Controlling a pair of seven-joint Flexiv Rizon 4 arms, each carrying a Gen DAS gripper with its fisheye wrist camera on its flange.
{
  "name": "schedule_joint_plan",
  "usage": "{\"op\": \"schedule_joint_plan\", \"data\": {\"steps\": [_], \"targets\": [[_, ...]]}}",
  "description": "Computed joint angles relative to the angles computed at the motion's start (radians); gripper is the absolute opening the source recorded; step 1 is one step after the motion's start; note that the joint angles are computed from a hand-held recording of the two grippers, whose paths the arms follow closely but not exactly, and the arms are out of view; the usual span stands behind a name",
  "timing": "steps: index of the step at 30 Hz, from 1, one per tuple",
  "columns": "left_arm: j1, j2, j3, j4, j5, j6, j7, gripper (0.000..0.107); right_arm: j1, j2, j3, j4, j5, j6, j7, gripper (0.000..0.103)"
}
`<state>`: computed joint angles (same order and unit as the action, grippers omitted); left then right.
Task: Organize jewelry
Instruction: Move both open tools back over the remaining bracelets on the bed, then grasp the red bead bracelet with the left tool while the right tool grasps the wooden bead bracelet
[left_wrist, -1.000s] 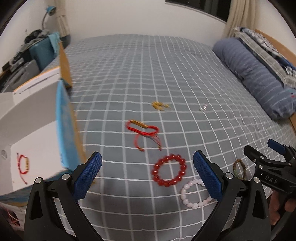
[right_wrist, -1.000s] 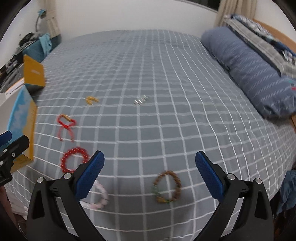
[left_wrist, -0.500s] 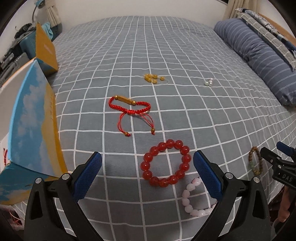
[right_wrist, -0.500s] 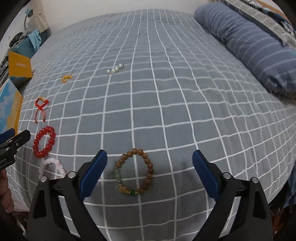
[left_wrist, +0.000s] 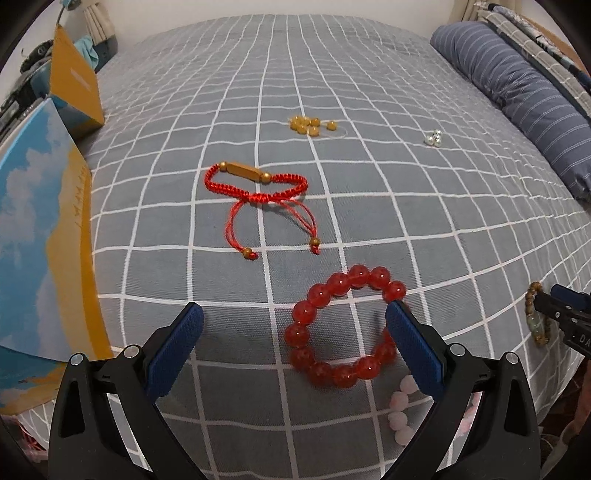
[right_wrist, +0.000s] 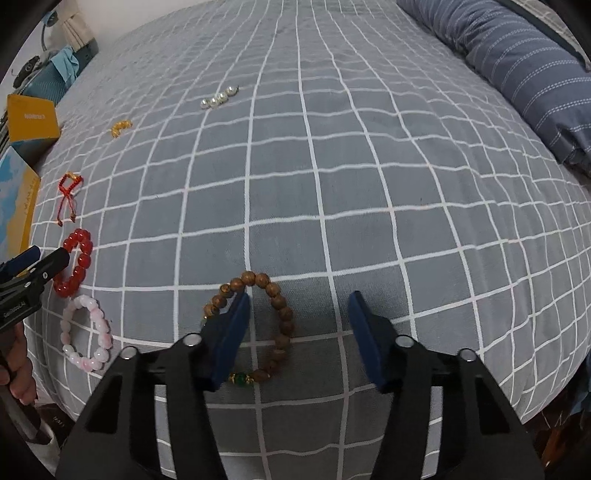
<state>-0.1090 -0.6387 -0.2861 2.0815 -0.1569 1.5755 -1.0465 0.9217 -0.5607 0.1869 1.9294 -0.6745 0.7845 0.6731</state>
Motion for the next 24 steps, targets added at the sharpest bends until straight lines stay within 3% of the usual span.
{"op": "schedule_joint_plan", "data": {"steps": [3,9,15,19,24], "targets": [[-0.015,-0.009,0.017,-0.010,0.003,-0.006,-0.002,0.096,-0.003,-0.008,0.000,-0.006,0.002,0.007,-0.008,0.043],[-0.064,-0.016,0.076,-0.032,0.007,-0.021,-0.025,0.081,-0.005,-0.012,0.001,-0.012,0.016,0.007,-0.021,0.027],[-0.083,-0.005,0.102,-0.043,0.011,-0.054,-0.039,0.053,-0.007,-0.013,0.000,-0.014,0.028,0.002,-0.028,0.011],[-0.050,0.001,0.058,-0.034,0.009,-0.067,-0.007,0.022,-0.001,-0.015,0.001,-0.022,0.033,-0.010,-0.028,0.008],[-0.028,0.011,0.031,-0.023,-0.011,-0.079,0.011,0.015,0.000,-0.010,0.002,-0.017,0.032,-0.014,-0.028,0.008]]}}
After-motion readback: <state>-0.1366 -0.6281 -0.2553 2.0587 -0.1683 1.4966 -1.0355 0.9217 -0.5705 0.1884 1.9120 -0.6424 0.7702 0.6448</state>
